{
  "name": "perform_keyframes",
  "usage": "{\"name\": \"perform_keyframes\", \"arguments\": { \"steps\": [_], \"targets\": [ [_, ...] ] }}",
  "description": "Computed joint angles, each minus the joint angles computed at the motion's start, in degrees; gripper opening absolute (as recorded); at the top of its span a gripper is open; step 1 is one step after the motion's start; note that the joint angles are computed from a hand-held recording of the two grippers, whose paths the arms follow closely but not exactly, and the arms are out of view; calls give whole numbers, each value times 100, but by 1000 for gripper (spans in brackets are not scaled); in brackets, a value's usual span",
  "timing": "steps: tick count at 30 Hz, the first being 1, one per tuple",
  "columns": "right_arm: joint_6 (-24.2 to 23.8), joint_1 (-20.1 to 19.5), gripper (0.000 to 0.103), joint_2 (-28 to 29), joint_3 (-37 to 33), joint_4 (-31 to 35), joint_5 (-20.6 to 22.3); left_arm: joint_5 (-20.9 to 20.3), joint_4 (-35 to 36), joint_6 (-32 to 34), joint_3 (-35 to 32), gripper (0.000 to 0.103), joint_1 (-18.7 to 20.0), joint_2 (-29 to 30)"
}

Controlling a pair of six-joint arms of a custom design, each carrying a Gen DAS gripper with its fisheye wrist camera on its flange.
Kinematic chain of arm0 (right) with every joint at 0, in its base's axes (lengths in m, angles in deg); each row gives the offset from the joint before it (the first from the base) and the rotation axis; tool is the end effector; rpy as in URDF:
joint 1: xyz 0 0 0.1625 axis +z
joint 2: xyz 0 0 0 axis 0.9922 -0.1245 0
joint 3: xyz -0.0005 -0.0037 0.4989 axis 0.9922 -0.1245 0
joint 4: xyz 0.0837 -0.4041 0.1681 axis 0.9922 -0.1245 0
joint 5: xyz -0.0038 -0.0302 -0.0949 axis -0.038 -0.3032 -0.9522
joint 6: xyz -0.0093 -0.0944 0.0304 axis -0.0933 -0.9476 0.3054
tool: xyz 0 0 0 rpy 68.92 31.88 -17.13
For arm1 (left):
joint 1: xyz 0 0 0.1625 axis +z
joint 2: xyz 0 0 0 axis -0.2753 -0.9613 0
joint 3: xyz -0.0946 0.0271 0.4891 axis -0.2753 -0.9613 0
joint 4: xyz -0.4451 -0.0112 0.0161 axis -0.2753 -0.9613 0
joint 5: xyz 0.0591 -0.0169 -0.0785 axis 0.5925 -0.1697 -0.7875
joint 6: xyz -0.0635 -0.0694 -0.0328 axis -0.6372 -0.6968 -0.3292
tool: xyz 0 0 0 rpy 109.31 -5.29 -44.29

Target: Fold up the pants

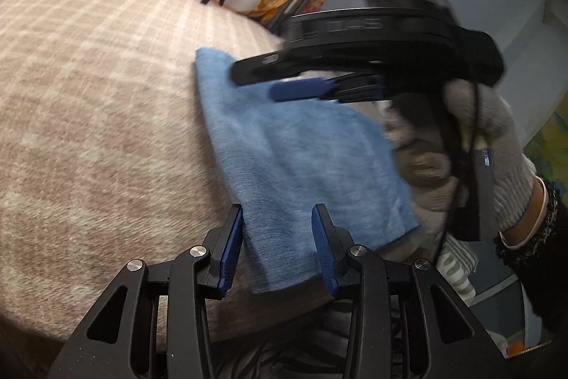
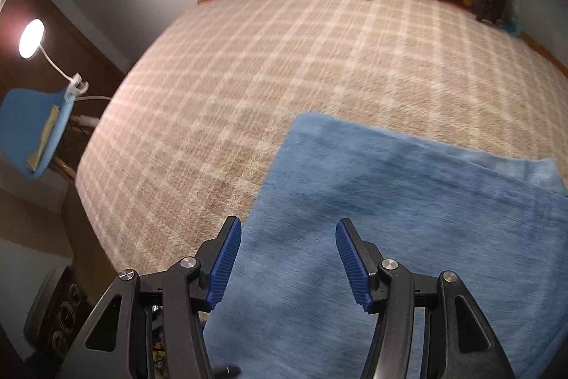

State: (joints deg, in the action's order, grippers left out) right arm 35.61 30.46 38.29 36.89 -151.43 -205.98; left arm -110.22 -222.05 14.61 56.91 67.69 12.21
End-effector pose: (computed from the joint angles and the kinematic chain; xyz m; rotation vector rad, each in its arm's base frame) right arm 0.3494 -0.5901 0.1360 0.4640 -2.6399 0.2378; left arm -0.1873 -0.4860 0.1821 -0.5909 -2.9924 0.7460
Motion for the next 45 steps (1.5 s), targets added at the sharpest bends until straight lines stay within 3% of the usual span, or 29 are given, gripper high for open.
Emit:
{"name": "perform_keyframes", "arguments": {
  "steps": [5,14,20,23,34,40,45],
  "targets": [
    [211,109,58,278,-405,614,-190,-57,-358,172,74,36,-112,25],
    [375,309,58,787,-1009,1769,-947,-108,-716,410,65,35,-304,186],
    [517,297,49,882,-1061,2046,-1141,-14,-623,456,36,35,-393,250],
    [467,291,44,864,-993,1957,-1166,22,-620,513,-26,35,-413,322],
    [-11,143,7,351,-539,1303,-877,300,-231,526,117,37,-662,28],
    [-94,-87,4,-337,-12,404,-98,388,-79,412,362,38,-685,-477],
    [67,-313,4,-750,425,-413,514,887,-333,471,419,38,-715,-556]
  ]
}}
